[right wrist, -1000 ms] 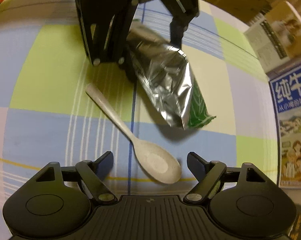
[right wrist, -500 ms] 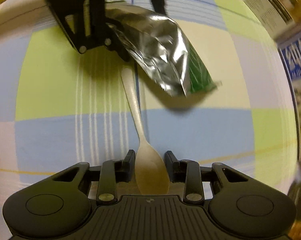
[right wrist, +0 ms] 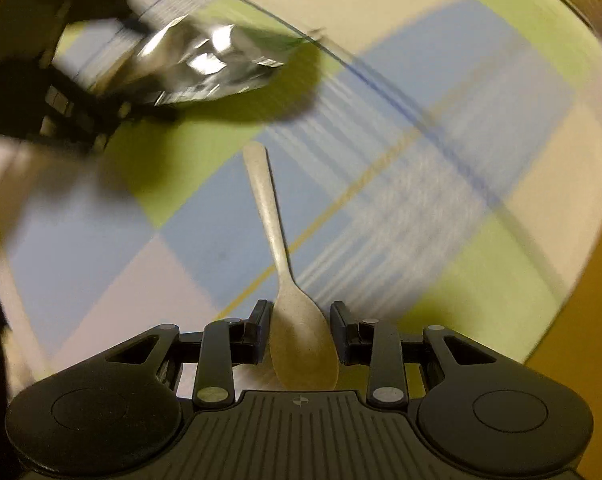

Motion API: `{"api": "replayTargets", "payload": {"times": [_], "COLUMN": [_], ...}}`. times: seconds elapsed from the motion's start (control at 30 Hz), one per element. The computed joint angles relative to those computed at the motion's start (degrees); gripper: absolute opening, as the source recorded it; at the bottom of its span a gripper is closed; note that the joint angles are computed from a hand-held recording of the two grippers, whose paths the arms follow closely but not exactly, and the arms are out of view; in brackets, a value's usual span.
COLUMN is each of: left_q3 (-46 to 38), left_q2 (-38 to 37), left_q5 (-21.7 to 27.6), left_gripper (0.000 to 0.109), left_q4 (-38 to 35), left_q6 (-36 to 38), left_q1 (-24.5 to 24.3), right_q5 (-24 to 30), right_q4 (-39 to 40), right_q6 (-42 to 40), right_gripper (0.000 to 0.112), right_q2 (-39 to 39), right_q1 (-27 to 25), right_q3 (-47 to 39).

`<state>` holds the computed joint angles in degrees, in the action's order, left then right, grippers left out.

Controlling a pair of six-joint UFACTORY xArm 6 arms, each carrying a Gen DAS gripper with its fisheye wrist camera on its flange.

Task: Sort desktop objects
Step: 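Grasp the silver-green foil pouch with the left tool while the right tool grasps the white spoon, then carry the foil pouch and white spoon with both tools to the cardboard box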

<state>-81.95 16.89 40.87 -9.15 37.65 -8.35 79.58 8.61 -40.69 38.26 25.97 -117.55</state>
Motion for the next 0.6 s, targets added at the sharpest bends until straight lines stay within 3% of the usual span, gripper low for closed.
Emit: {"api": "replayTargets", "payload": {"times": [0.13, 0.3, 0.43, 0.6], "left_q3": [12.9, 25.0, 31.1, 33.4], "left_q2": [-9.2, -19.0, -24.5, -28.3], "left_q5": [-5.2, -8.5, -9.6, -8.5], "left_gripper": [0.057, 0.062, 0.068, 0.072], "left_q4": [2.0, 3.7, 5.8, 6.2], "left_q6": [-5.8, -13.1, -17.5, -18.4], "left_q1": [-2.1, -4.8, -6.5, -6.7], "right_q5": [-10.4, -21.4, -30.6, -42.4], "right_q4": [1.7, 8.9, 14.6, 20.7], "right_q6": [3.5, 2.2, -5.6, -16.1], "right_gripper": [0.03, 0.033, 0.075, 0.076], "right_q2": [-14.5, -27.1, -37.3, -43.5], "right_q1": [-2.0, -4.9, -5.2, -5.3], "right_q3": [22.3, 40.9, 55.3, 66.6]}}
